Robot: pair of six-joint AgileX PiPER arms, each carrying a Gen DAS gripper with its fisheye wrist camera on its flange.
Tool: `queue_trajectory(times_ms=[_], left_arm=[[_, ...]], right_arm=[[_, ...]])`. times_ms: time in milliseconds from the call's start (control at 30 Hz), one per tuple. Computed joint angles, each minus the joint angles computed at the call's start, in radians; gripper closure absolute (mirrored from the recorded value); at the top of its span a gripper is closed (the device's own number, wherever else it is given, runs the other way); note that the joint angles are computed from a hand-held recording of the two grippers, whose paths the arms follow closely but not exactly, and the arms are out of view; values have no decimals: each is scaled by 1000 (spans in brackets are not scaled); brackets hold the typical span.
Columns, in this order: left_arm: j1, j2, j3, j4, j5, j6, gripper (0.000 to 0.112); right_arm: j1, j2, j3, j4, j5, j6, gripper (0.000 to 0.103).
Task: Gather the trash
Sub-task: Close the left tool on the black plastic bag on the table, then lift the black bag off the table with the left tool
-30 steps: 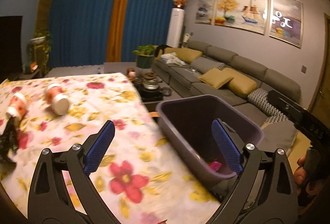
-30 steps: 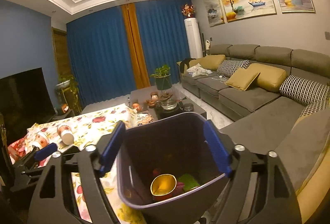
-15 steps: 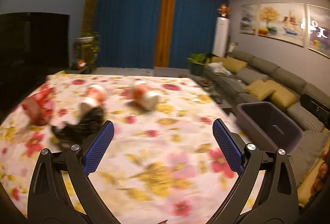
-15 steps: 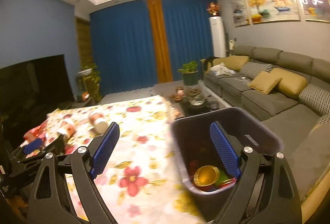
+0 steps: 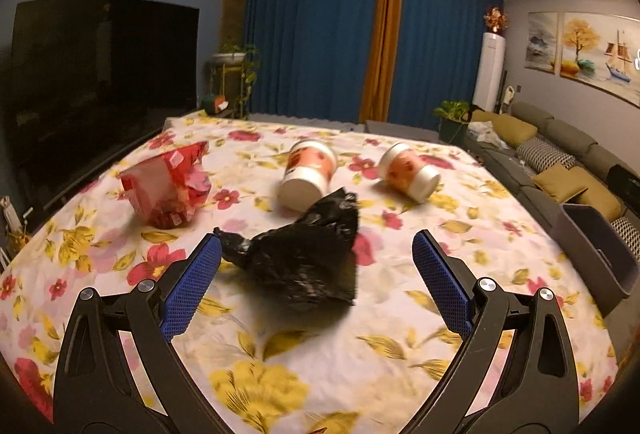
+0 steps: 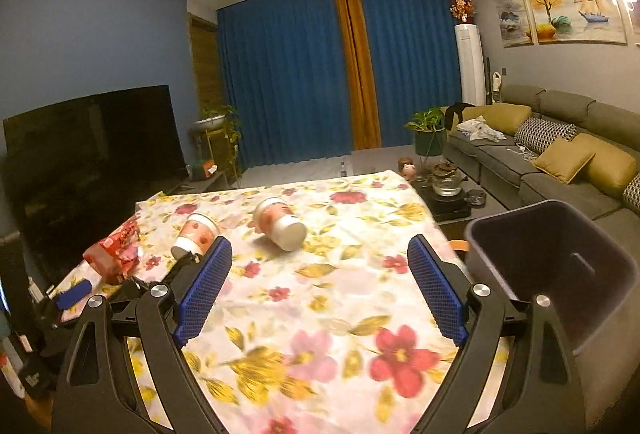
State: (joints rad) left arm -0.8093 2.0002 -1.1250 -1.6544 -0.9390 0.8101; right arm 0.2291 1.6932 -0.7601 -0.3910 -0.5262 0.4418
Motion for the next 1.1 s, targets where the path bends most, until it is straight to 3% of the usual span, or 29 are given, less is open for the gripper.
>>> queue_trajectory(times_ms=[167,267,367,533,600,633,700,900,1100], left_arm=[[77,32,-24,-13,84,21,18],[115,52,-47,-35,131,64,25],[161,49,-41,-45,233,78,46],[213,22,28,49,368,-47,88],[225,13,55,104,401,-118,100],[226,10,63,119,403,-140,107],[217,4,72,122,385,-156,111],[153,-22,91,158,286,-168,112],[135,-95,166,271,255,-295,112]], right_arm=[[44,40,-41,47,20,-17,16],[58,63,-64,64,33,-38,16],[68,76,-72,78,37,-55,17],[83,96,-89,81,46,-54,17],[91,100,-95,84,53,-59,17],[96,103,-97,90,55,-64,17],[104,111,-103,102,61,-79,17],[110,143,-135,84,89,-63,17],[117,163,-166,57,110,-38,17]])
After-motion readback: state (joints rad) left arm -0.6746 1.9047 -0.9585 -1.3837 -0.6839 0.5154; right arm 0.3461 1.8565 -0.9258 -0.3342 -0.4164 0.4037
